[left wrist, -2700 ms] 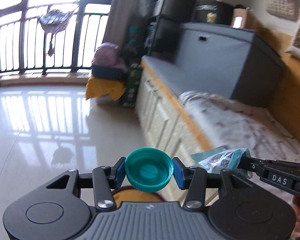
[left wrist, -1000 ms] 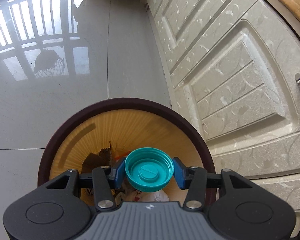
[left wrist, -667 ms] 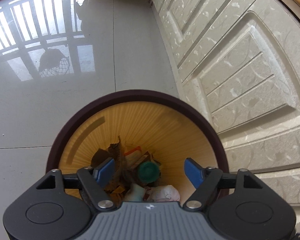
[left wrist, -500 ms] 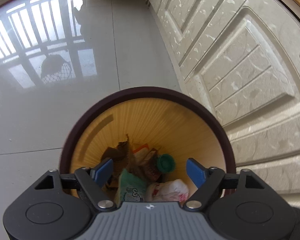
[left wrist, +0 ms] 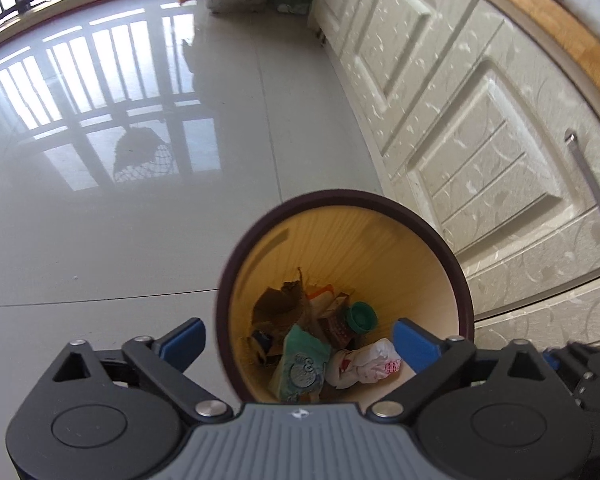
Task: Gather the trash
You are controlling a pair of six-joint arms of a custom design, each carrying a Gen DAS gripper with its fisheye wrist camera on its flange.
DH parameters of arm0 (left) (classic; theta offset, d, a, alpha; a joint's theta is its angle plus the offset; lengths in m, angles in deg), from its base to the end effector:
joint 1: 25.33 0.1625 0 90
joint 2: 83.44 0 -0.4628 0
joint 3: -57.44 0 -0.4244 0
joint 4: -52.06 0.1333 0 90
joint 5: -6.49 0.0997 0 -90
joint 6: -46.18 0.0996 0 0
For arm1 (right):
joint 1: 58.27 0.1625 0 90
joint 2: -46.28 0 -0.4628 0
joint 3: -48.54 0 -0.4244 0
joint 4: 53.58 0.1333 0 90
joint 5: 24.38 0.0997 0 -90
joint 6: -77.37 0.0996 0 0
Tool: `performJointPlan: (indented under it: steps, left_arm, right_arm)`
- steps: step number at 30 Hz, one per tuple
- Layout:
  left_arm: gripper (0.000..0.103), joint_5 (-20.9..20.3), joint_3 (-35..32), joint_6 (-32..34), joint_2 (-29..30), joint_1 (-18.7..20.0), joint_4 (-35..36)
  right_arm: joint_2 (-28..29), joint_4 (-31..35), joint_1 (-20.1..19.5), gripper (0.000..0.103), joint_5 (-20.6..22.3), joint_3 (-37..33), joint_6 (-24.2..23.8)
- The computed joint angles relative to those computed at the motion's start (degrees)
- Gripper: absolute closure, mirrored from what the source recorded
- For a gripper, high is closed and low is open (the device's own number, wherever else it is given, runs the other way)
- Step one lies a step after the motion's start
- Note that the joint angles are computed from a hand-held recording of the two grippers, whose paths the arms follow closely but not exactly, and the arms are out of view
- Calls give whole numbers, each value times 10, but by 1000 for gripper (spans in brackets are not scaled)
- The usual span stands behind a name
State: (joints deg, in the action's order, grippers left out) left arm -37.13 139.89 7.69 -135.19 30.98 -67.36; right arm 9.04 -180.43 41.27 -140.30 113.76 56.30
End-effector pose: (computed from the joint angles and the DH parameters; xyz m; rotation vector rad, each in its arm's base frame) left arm -0.2449 -0.7376 0.2383 -0.0894 2.4092 -0.5866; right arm 0.2303 -0.8288 0.1703 0.6595 -2.5908 0.1445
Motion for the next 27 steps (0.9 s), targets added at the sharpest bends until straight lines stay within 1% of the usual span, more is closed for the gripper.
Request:
performJointPlan:
  steps: [1,3,7,13,17,20,27]
  left_arm:
    - [0,3,2,-10,-6,-4,9]
    - [0,15,4,-31,-18,-14,31]
    - [0,38,2,-79,-37,-35,89]
    - [0,72,1,-144,-63,-76,145]
    - [0,85,4,-192,-81,-105,172]
    - [0,97,-10,-248,-85,-129,236]
    - [0,124,-37,-330,-85,-183,336]
  right_arm:
    - [-2,-9,3,0,-3,3,-4]
    - [-8,-19,10,0,-10,6,-5]
    - [-25,-14,23,0,-8,11,-17]
    - [-57,-17,48,0,-9,21,-41]
    - [-79,-25,63,0,-5,25,-53]
    - [-98,-26,73,0,-5,27,-54]
    - [-146,-21,92,0,-7,33,-57]
